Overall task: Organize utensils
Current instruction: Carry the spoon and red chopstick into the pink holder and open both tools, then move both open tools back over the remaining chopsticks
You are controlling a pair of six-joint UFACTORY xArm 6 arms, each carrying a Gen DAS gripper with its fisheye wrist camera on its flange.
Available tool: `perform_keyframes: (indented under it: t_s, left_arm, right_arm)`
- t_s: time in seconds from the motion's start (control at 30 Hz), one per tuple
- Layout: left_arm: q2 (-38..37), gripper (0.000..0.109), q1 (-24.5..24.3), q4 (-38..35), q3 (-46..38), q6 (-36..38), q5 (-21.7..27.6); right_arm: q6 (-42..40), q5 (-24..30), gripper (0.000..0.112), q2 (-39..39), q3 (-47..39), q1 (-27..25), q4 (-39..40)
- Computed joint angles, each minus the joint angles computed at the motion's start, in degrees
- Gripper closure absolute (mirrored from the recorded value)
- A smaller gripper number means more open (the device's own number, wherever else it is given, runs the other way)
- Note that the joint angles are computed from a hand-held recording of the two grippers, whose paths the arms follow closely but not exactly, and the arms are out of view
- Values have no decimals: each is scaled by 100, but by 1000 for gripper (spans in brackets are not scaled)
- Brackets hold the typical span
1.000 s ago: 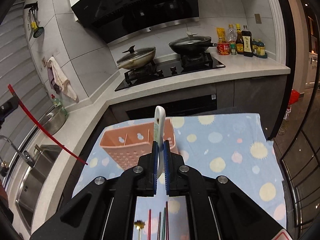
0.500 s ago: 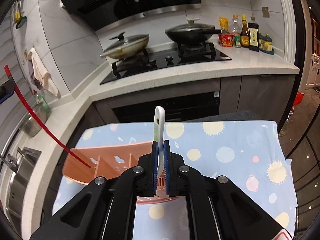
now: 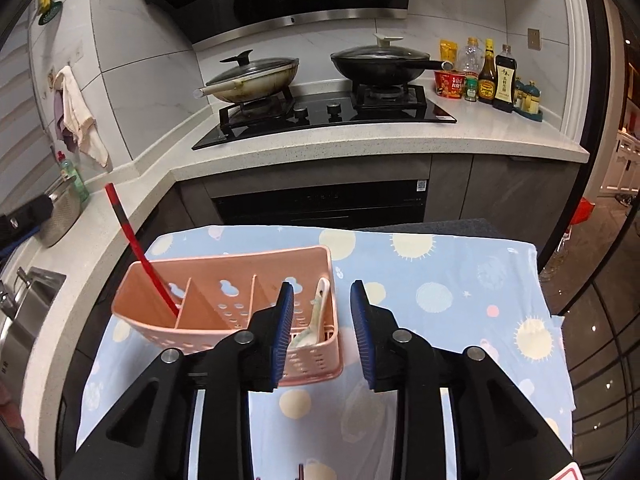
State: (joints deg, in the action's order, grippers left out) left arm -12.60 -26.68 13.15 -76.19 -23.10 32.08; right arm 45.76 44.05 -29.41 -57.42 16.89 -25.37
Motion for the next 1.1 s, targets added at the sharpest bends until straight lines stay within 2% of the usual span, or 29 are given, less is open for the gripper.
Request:
perform_keyframes:
  t_s: [0.23,0.6,0.83,1.1]
  left_arm:
    - [-841,68,-27,-37,846,-3,255]
    - [-2272,68,-303,200,2106,-287,850]
    - [-3218,68,-596,327,2943,-520,1372]
    - [-4328,68,-1063,370,3966,-869,2181]
  right_arm:
    - [289,671,79,-513,62,590,-233]
    - [1151,1741,79,-1499,556,1862,-693]
    - [2125,2741,79,-2313,1117,3077,-972]
    - [3478,3797,79,-3069,1773,4579,-1045]
